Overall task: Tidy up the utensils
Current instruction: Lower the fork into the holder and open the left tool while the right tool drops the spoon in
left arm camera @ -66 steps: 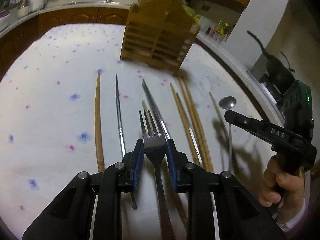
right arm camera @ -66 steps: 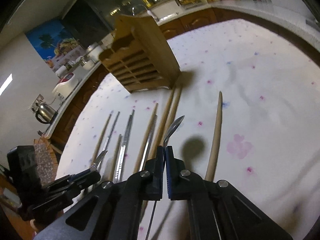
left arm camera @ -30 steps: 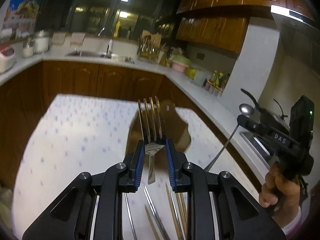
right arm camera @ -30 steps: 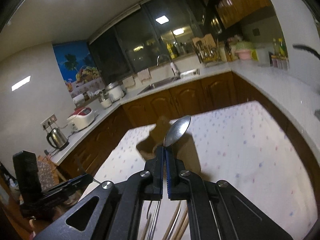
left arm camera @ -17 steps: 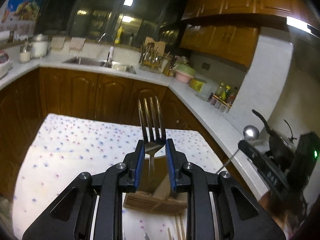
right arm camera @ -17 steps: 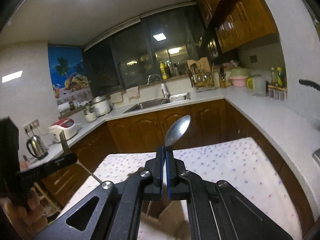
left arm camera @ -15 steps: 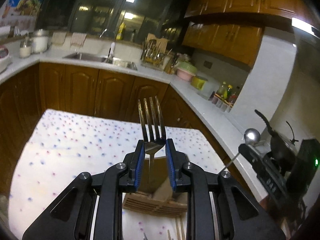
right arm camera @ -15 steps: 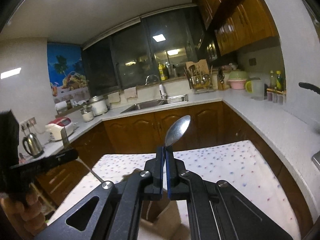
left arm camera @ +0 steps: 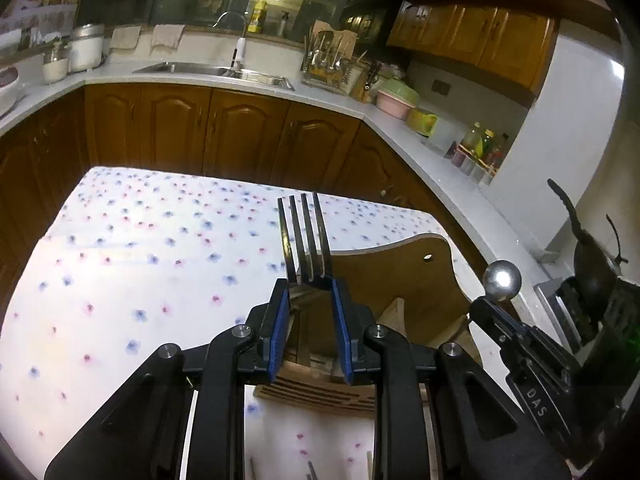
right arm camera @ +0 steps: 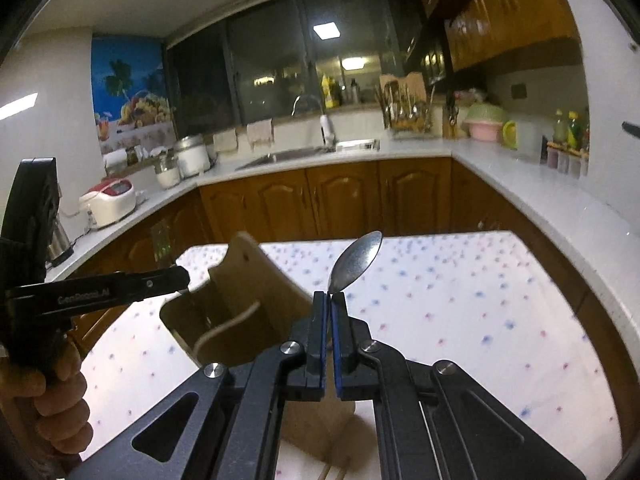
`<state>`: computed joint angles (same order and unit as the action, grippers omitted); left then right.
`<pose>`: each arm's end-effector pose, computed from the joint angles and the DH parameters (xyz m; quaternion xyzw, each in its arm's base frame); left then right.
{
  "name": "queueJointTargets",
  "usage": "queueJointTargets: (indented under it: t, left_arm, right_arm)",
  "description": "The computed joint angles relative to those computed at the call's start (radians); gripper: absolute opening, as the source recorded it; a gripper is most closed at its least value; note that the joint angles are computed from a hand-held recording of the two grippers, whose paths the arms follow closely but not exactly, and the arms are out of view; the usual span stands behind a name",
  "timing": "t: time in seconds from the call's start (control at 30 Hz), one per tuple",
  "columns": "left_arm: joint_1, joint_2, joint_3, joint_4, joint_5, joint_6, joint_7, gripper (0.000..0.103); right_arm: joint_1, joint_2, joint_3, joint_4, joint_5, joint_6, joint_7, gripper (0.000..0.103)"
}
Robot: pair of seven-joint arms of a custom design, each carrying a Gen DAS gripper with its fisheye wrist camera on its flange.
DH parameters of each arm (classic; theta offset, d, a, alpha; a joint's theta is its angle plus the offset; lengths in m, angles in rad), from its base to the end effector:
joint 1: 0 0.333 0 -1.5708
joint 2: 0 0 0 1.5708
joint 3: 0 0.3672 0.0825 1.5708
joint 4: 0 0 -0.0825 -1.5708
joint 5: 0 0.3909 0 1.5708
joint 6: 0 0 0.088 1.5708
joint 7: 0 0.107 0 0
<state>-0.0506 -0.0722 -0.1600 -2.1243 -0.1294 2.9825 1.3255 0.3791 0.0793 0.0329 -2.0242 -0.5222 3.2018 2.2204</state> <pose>0.5673 -0.1150 0.6030 -0.6766 0.5839 -0.3970 0.2091 0.5486 0.2903 0.5840 -0.6882 0.5073 -0.2434 0.4580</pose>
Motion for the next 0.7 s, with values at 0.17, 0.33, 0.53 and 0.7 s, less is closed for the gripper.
queueJointTargets:
  t: [0.17, 0.33, 0.53, 0.7]
  left_arm:
    - [-0.004, 0.001, 0.003, 0.002, -0.018, -0.003, 0.012, 0.020]
    - [0.008, 0.001, -0.005, 0.005, 0.031, -0.007, -0.027, 0.020]
    - [-0.006, -0.010, 0.007, 0.009, -0.025, -0.029, 0.017, 0.024]
    - [0.011, -0.050, -0.002, -0.028, -0.003, -0.014, -0.022, 0.044]
  right_arm:
    - [0.008, -0.007, -0.014, -0.011, -0.047, 0.011, 0.050, 0.002]
    - [-0.031, -0.008, 0.036, -0.015, 0.050, 0.008, -0.034, 0.002]
    - [-0.110, -0.014, 0.147, -0.026, 0.284, -0.004, -0.232, 0.008]
    - [-0.191, -0.030, 0.260, -0.040, 0.619, -0.015, -0.496, 0.019]
